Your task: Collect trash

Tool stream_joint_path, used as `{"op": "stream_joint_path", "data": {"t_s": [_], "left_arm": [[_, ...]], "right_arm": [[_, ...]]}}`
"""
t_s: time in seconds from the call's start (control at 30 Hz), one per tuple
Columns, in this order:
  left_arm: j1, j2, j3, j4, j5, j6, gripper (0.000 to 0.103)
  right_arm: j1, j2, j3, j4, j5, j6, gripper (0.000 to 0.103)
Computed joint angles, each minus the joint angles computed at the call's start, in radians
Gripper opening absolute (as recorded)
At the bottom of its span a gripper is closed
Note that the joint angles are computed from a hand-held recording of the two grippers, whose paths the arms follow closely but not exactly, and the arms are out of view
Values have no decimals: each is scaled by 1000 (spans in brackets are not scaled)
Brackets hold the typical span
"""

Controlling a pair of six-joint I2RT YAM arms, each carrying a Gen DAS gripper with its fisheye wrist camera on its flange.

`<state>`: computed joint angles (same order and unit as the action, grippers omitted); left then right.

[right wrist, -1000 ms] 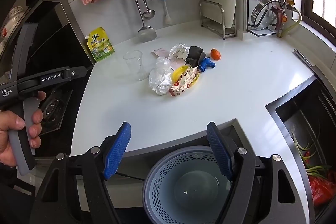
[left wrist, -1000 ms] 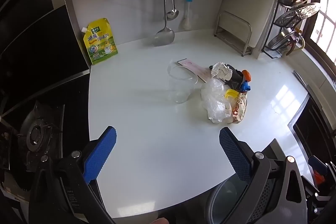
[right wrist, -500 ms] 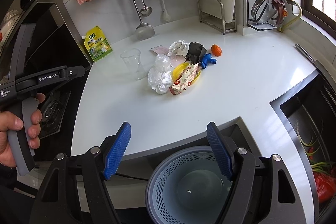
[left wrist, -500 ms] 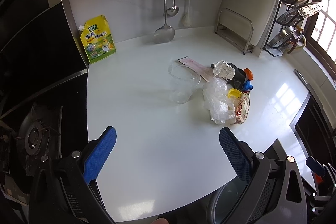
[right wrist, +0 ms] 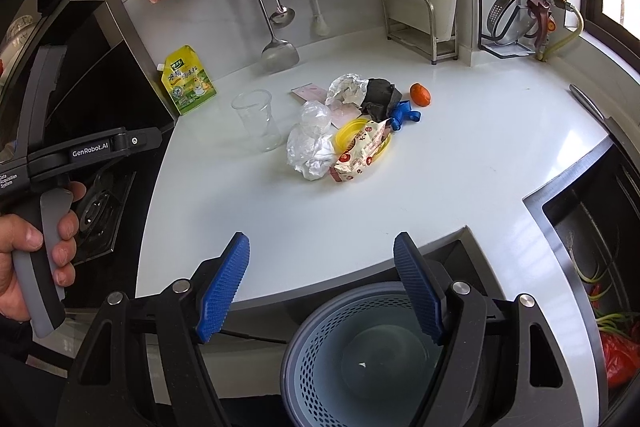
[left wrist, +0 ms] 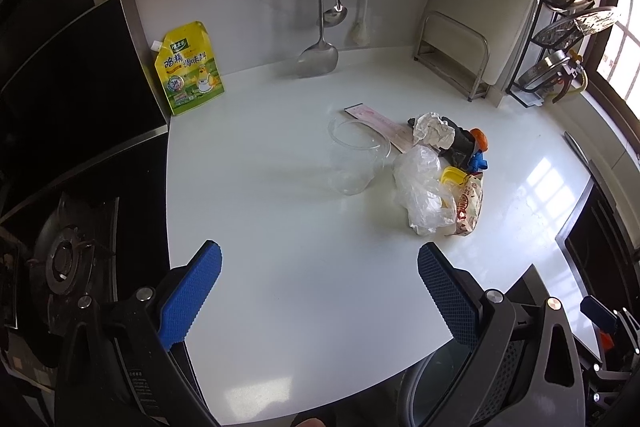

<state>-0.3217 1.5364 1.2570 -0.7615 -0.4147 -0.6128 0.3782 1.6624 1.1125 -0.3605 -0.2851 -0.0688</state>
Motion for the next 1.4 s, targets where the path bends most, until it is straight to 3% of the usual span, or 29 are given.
{"op": "stream_joint_path", "data": {"t_s": [0.93, 1.4], "left_arm": [[52, 52, 36, 28, 41, 64, 97], [99, 171, 121, 87, 134, 161, 96]], "right_arm": [[4, 69, 68, 4, -1, 29, 71], [26, 140, 140, -10, 31, 67, 71]]}}
